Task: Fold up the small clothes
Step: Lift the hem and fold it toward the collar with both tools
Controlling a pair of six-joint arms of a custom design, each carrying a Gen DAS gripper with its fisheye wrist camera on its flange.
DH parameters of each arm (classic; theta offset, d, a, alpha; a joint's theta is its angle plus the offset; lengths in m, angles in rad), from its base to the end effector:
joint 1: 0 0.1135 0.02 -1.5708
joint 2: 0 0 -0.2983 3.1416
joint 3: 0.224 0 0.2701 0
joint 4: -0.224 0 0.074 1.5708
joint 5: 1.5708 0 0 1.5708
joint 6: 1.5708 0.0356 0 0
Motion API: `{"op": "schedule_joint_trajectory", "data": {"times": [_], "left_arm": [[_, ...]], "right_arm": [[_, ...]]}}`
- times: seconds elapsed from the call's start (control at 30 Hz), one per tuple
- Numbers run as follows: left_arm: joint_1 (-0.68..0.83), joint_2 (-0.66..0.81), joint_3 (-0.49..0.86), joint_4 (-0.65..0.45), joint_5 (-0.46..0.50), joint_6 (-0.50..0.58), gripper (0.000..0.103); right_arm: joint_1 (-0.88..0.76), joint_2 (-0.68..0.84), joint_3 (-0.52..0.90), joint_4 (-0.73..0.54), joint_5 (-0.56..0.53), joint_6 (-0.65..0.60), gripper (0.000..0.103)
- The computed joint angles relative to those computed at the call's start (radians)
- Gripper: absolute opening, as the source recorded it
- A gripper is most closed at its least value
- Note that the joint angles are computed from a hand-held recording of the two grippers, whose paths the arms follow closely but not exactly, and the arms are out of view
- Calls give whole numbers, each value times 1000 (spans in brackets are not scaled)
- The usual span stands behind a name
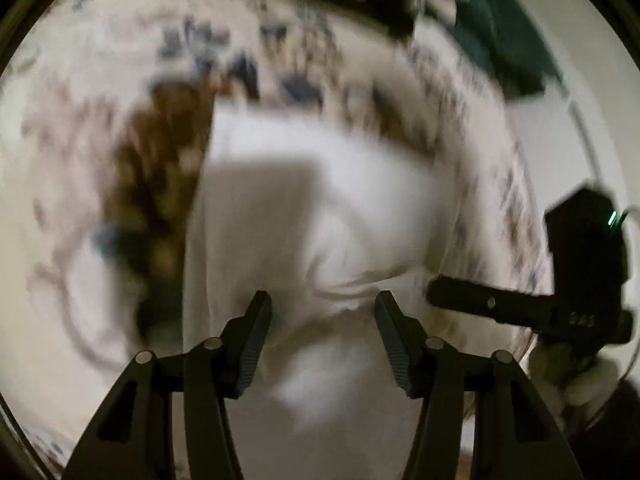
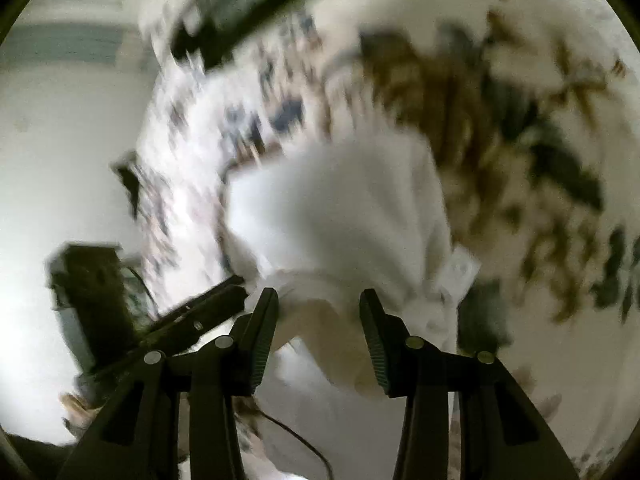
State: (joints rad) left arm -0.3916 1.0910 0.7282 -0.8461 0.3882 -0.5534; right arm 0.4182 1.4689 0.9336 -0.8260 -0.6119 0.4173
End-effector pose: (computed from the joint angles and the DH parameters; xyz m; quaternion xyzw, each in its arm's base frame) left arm 0.1683 -0.0841 0.2407 -0.0434 0.9648 -0.2493 0.0709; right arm 0.2368 0.1276 0.2266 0.0319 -0.9483 -0.3142 0.0304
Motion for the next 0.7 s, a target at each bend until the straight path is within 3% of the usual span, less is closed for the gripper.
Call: {"op": "schedule_joint_trajectory", "data": {"times": [0.2,0.33,0.47,0.57,0.6,0.63,0.67,0.7], "left_arm": [[-82,-188,-69,-178,17,-74,51],[91,-285,-71,-230,128,-112,51],[281,-285,-146,-77,296,-237,51],[256,-257,-196,79,271,-368,51],[227,-243,-192,98,232,-388,44],[193,-238,-186,114,182,-402,22],[159,-222,-171,112,145,-401,7],[135,-211,-157,102,119,-399,2]], "right_arm": [[8,-107,-160,-130,-34,-41,45],[-170,-221,-215,-156,-111,-3,45],[-371,-286,-275,-21,-232,184,45],[-385,-240,-317,119,-275,334,45],[-390,-226,-338,163,-280,379,45],[-380,-208,-359,219,-273,442,45],[-359,-205,-384,301,-264,535,37],[-358,-212,-406,343,-260,583,26]]}}
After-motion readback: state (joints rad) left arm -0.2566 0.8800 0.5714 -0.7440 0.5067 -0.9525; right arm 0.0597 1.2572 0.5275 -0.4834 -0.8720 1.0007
